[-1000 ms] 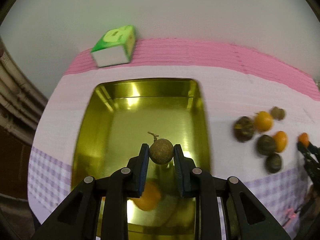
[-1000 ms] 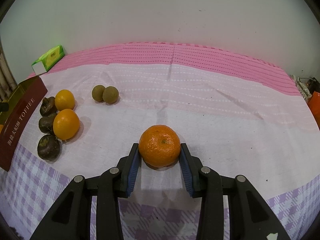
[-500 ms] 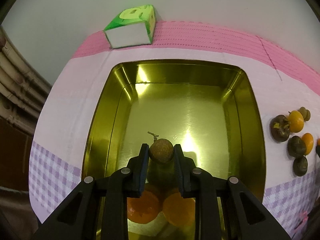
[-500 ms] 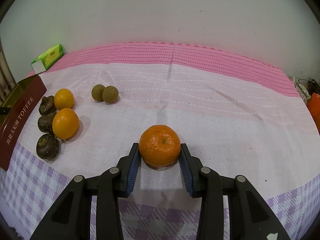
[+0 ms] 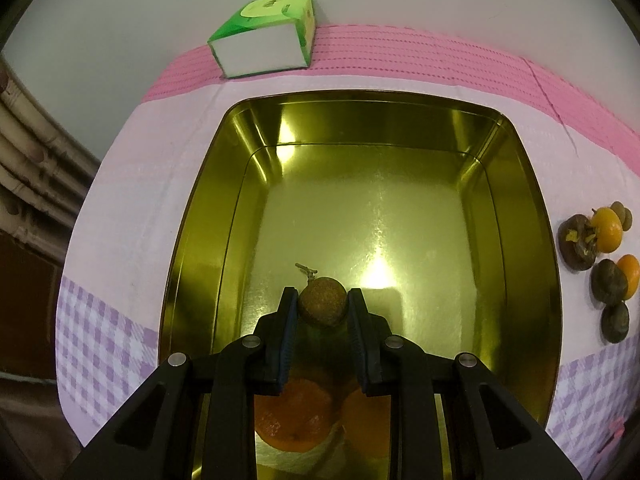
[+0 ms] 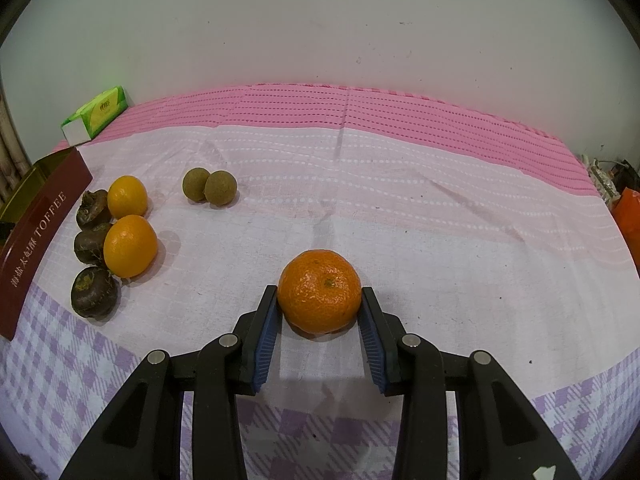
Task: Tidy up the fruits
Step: 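Carry the small stemmed fruit into the gold tin and open the left gripper, then carry the held tangerine over the gold tin with the right gripper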
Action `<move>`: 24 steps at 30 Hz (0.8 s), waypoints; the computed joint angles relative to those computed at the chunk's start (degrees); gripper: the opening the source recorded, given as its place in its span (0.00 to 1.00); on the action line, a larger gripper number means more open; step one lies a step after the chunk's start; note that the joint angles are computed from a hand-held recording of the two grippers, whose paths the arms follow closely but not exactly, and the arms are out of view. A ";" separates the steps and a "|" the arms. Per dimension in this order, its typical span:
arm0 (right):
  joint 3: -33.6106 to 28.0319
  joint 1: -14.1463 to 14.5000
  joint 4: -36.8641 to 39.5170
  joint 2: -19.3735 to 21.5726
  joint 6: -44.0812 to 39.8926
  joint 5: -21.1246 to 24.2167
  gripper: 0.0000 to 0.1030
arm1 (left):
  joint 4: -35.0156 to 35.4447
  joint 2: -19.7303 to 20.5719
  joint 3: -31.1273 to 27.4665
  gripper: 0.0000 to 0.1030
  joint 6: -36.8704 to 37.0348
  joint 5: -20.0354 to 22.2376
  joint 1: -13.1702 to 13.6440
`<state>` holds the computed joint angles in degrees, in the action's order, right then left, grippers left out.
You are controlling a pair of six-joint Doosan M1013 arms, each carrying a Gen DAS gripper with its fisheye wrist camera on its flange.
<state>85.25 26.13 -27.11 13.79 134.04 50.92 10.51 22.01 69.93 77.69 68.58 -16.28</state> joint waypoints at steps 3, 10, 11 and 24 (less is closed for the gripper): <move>-0.02 0.03 -0.10 0.01 0.03 0.08 0.35 | 0.49 -0.17 0.17 0.26 0.22 -0.06 -0.10; -0.01 0.01 -0.27 0.05 -0.05 0.15 0.35 | 1.33 -1.42 1.30 0.27 0.55 -1.10 -0.37; 0.03 -0.02 -0.25 0.03 -0.05 0.10 0.35 | 1.51 -1.65 1.51 0.28 0.51 -1.35 -0.42; -0.23 0.06 -0.45 0.27 0.56 0.27 0.35 | 6.94 -6.40 5.32 0.50 -2.48 -6.18 -1.04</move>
<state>85.02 26.20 -27.56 14.06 134.60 51.19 17.45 15.60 75.25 75.21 62.39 -17.32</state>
